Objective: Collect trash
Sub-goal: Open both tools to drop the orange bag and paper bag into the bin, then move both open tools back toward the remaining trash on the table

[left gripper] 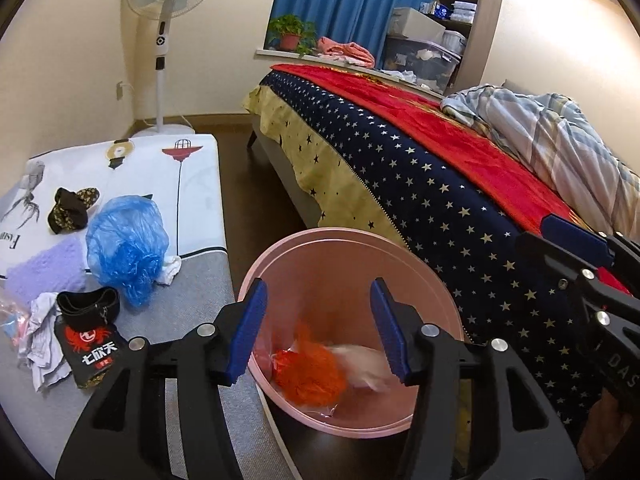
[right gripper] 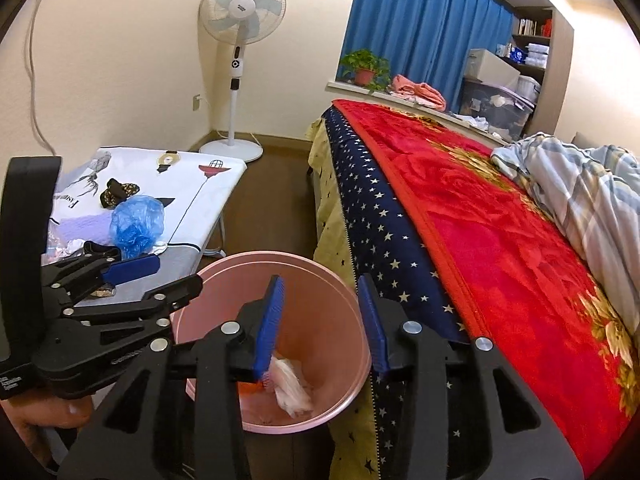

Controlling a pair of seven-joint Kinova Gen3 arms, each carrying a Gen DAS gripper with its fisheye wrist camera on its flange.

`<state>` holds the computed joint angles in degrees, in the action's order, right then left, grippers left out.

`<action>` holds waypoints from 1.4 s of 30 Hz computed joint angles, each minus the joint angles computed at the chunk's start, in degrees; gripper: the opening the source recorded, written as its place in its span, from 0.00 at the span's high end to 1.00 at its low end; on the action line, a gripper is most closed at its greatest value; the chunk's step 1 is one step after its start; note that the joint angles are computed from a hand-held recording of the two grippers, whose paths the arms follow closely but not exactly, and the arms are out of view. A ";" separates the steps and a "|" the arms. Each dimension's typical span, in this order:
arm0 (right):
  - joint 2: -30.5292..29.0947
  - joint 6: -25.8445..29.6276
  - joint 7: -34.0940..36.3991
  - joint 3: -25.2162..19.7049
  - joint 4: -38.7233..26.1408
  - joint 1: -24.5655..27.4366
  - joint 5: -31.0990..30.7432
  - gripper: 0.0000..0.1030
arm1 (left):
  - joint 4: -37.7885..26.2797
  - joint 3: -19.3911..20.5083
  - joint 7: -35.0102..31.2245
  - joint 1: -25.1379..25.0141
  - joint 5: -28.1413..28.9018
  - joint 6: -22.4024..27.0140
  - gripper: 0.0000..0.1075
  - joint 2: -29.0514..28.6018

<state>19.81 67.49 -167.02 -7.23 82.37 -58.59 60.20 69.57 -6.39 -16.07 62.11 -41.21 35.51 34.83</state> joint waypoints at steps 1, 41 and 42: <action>-0.07 -0.09 -0.18 0.02 0.07 0.07 -0.07 0.62 | 0.28 -0.26 0.29 0.28 -0.31 -0.06 0.51 -0.19; 5.83 -18.99 -1.38 3.68 -7.61 -1.16 -0.63 0.62 | 27.04 7.11 34.16 -3.22 -28.16 11.96 0.63 -17.66; 6.61 -20.01 -1.13 4.10 -8.46 -1.07 -1.16 0.62 | 27.50 7.59 34.98 -3.66 -28.52 12.51 0.63 -17.84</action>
<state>26.42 47.48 -168.16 -3.13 73.91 -59.66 59.05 97.06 1.20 18.91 58.44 -69.73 48.02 16.99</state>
